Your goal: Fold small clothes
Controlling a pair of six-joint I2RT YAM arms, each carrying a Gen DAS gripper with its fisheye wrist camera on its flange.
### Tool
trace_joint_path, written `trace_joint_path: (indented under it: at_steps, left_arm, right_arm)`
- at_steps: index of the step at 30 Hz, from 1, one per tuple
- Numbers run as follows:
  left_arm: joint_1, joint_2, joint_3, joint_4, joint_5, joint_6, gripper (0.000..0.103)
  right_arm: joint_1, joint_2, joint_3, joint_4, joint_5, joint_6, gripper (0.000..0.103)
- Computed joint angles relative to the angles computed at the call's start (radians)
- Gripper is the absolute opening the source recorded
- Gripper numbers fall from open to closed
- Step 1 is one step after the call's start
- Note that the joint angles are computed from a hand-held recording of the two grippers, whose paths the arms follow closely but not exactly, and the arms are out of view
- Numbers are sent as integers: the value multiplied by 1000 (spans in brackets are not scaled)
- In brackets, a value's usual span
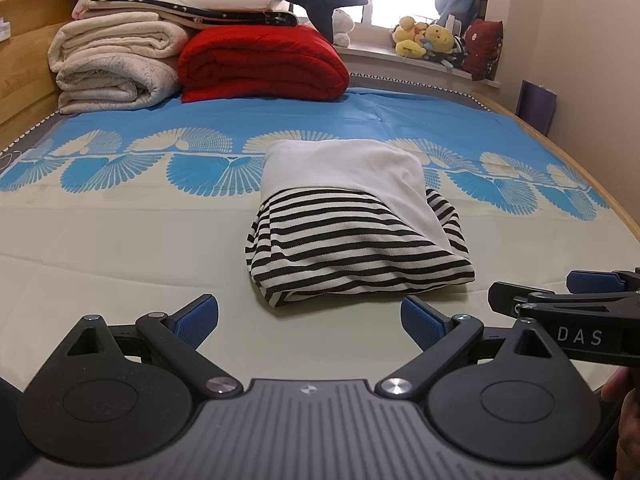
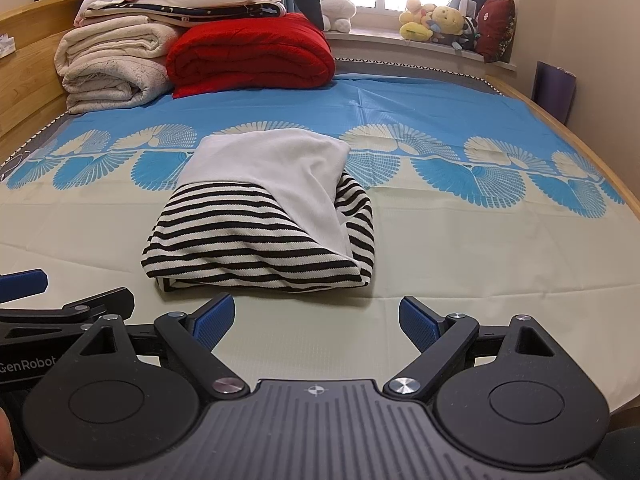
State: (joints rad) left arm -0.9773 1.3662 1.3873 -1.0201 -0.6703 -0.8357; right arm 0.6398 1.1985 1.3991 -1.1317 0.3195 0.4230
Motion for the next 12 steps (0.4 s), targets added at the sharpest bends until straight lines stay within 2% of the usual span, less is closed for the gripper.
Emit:
trace_joint_path:
  at_steps: [12]
  left_arm:
    - [11,-14,-14,15,5,24,99]
  right_arm:
    - [-1,0,1,0,-1,0,90]
